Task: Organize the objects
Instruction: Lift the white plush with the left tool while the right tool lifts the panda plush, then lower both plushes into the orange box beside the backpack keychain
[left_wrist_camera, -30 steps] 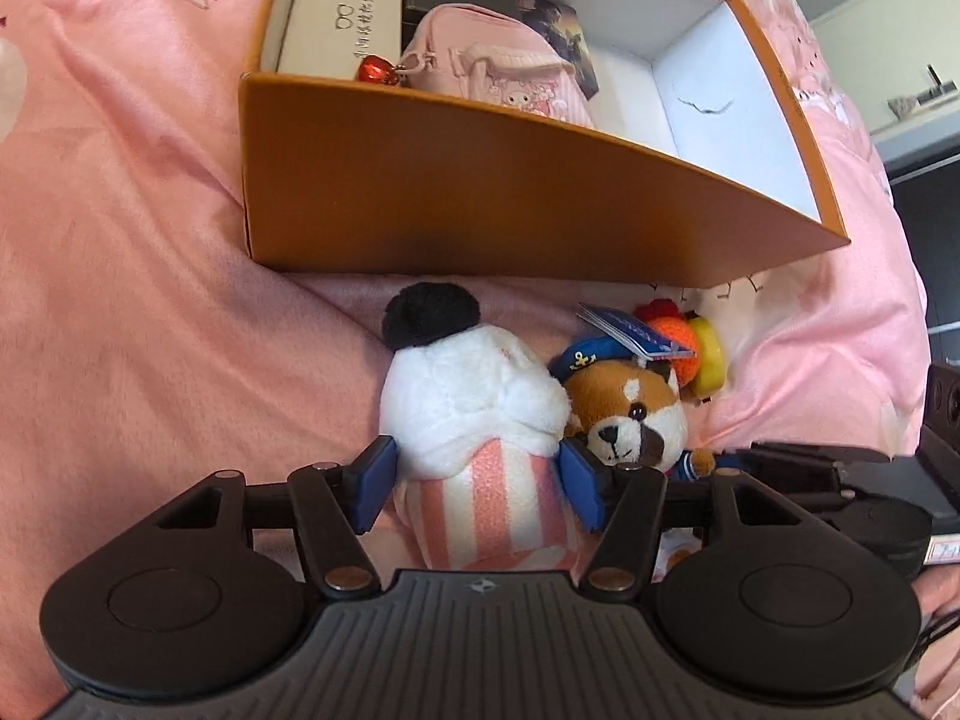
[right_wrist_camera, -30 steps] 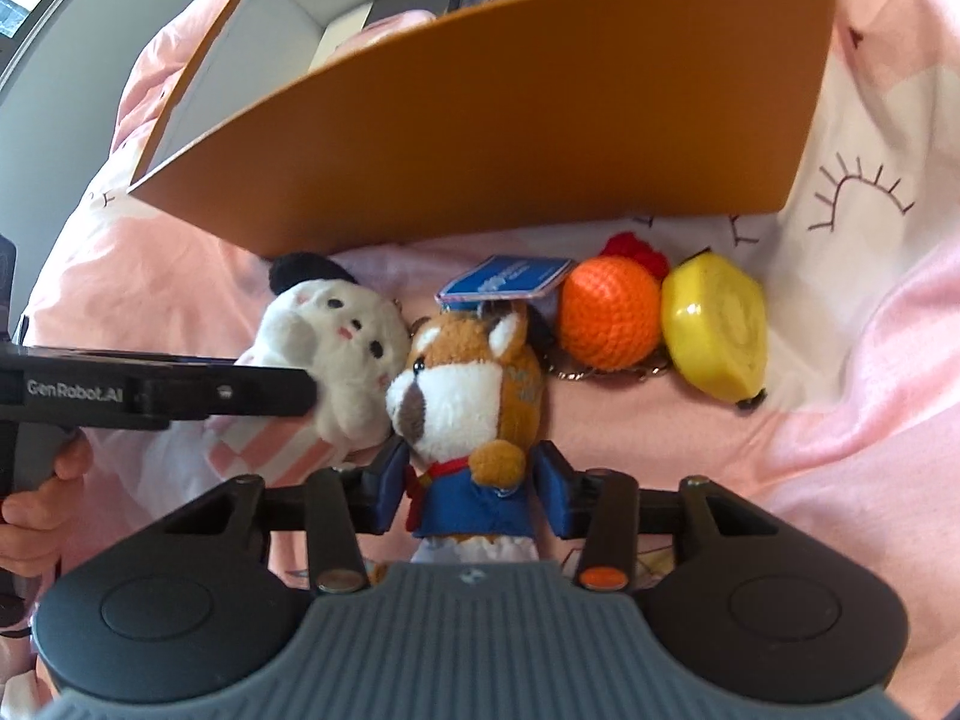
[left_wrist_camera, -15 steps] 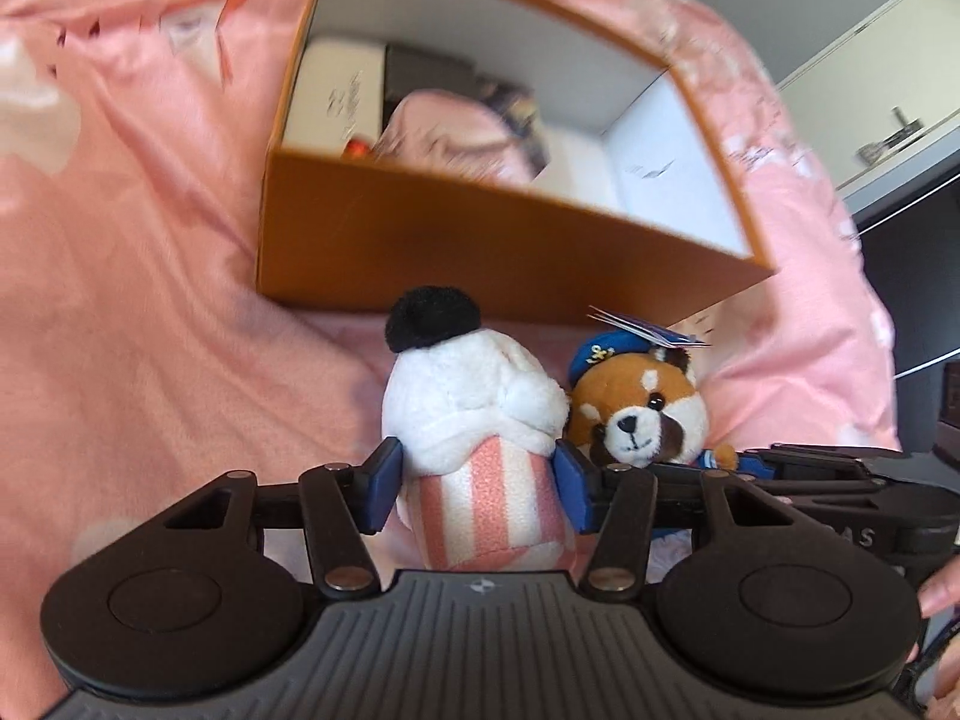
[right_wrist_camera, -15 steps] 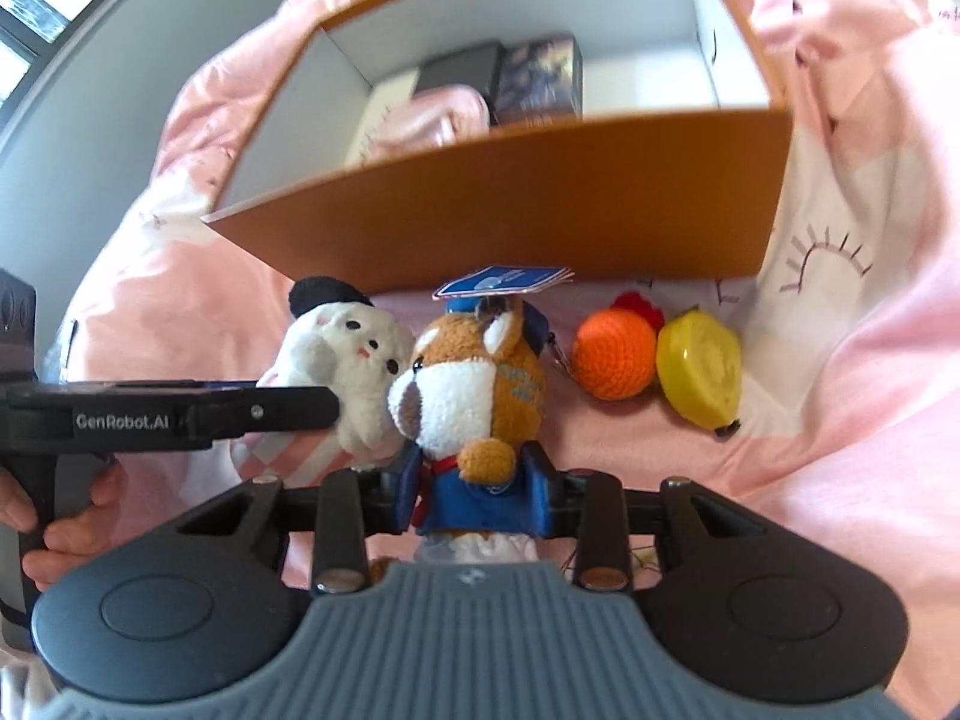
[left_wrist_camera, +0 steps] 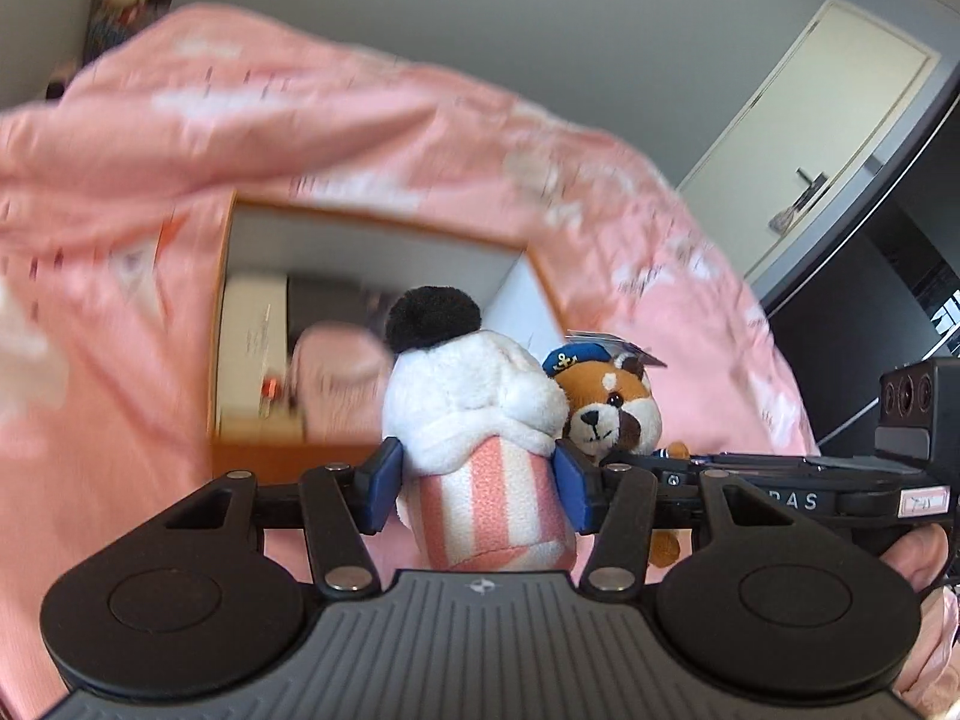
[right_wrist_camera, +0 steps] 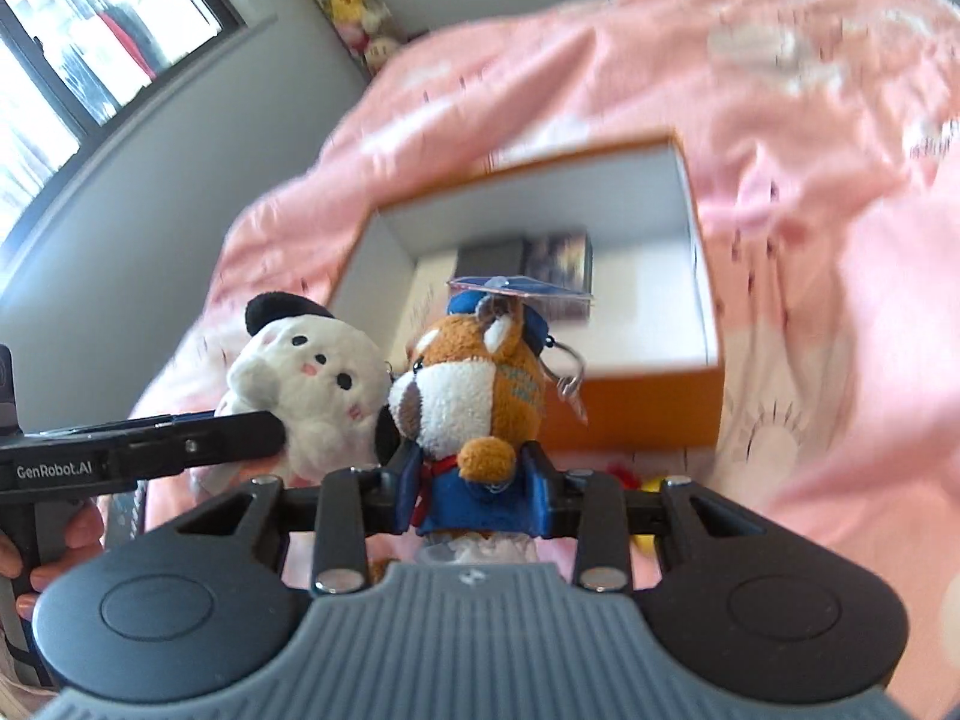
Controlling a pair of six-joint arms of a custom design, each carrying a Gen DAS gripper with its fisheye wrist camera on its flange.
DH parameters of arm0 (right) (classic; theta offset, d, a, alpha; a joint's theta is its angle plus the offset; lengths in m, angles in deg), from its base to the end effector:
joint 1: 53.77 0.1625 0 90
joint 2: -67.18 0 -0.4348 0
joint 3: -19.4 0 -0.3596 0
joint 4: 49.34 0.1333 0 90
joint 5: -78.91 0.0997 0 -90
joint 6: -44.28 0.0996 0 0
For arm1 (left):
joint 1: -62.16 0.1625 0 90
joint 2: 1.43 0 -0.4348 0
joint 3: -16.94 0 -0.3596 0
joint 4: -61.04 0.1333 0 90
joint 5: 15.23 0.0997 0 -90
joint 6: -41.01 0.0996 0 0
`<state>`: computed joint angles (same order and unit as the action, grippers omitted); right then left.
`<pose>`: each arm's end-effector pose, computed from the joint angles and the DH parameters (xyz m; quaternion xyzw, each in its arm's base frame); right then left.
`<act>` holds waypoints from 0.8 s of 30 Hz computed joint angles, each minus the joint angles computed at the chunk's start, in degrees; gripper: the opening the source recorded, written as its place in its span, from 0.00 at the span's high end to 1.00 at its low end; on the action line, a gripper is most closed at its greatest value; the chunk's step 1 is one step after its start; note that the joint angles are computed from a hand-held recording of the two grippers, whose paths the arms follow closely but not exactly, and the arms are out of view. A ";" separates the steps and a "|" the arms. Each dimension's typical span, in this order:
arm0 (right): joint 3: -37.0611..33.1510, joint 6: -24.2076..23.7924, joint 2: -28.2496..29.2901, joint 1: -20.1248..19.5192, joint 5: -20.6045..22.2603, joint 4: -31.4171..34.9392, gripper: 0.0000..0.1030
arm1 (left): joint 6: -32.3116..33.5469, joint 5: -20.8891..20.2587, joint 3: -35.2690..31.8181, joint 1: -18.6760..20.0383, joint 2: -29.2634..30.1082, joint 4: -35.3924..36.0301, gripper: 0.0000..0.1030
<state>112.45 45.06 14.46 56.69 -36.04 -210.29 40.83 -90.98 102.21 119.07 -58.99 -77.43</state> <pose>0.3195 -0.5952 0.2488 0.1047 -0.9376 0.2918 0.1573 -0.2385 -0.6551 0.3073 0.2550 0.9424 -0.2062 0.0657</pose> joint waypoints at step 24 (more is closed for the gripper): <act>-22.85 1.28 12.27 -5.62 -8.31 12.87 0.65 | -2.05 3.83 -14.65 3.09 18.94 -0.03 0.41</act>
<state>89.60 46.34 26.73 51.07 -44.35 -197.42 38.78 -87.15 87.56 122.16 -40.05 -77.46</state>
